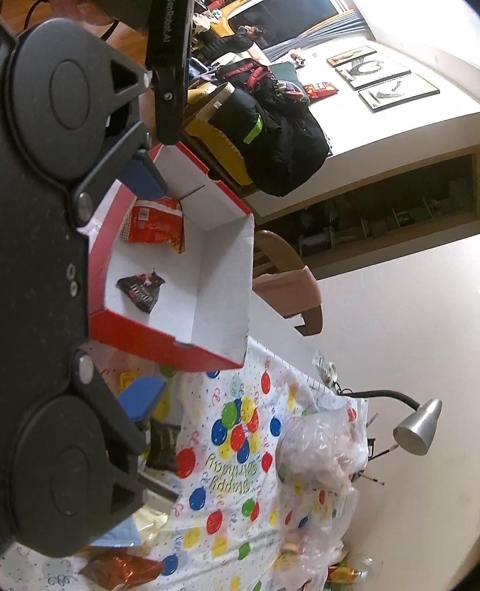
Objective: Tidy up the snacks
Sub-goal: 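Withdraw both tools from the box back toward the snack pile, then grasp the white-and-blue biscuit packet with the left tool while the right tool grasps the brown bag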
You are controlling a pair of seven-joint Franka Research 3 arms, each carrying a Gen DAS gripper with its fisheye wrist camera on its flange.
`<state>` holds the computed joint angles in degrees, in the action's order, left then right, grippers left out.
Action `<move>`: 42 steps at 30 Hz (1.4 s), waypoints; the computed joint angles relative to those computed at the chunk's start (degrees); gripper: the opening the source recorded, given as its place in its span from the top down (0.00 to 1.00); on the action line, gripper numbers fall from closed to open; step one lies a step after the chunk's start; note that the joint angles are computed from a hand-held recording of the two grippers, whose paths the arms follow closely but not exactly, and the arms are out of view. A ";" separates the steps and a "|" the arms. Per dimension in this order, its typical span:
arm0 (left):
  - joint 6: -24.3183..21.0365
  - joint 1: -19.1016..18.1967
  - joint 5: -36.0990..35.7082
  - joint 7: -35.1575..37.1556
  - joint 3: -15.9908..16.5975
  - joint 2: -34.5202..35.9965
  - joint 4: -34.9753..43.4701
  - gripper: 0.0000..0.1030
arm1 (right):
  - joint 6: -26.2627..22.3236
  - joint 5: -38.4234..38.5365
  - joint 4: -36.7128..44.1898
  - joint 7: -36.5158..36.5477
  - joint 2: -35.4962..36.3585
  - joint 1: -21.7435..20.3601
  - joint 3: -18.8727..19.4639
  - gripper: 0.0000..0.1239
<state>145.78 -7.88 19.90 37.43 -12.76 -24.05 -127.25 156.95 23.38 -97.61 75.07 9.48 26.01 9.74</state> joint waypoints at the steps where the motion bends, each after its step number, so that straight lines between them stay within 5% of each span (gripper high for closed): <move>1: -0.27 0.30 0.56 -0.91 -0.67 0.17 0.26 0.02 | 0.17 0.19 -0.65 -0.11 -0.52 -0.14 -0.07 0.17; 13: -5.49 -1.04 11.90 -9.72 -6.56 8.20 8.79 0.02 | 2.19 2.50 -7.99 -5.65 -6.24 -2.88 -1.70 0.17; 28: -10.35 -9.69 16.20 -13.31 -4.82 23.73 23.84 0.02 | -3.92 10.31 -10.43 -13.92 -8.70 -8.58 -5.25 0.18; 42: -14.25 -16.04 14.81 -9.51 -2.27 35.64 36.03 0.02 | -8.10 9.75 -10.85 -15.92 -7.87 -12.91 -7.30 0.19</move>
<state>131.54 -23.92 34.71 27.92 -15.03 11.59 -91.22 148.85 33.14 -108.46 59.15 1.61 13.10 2.45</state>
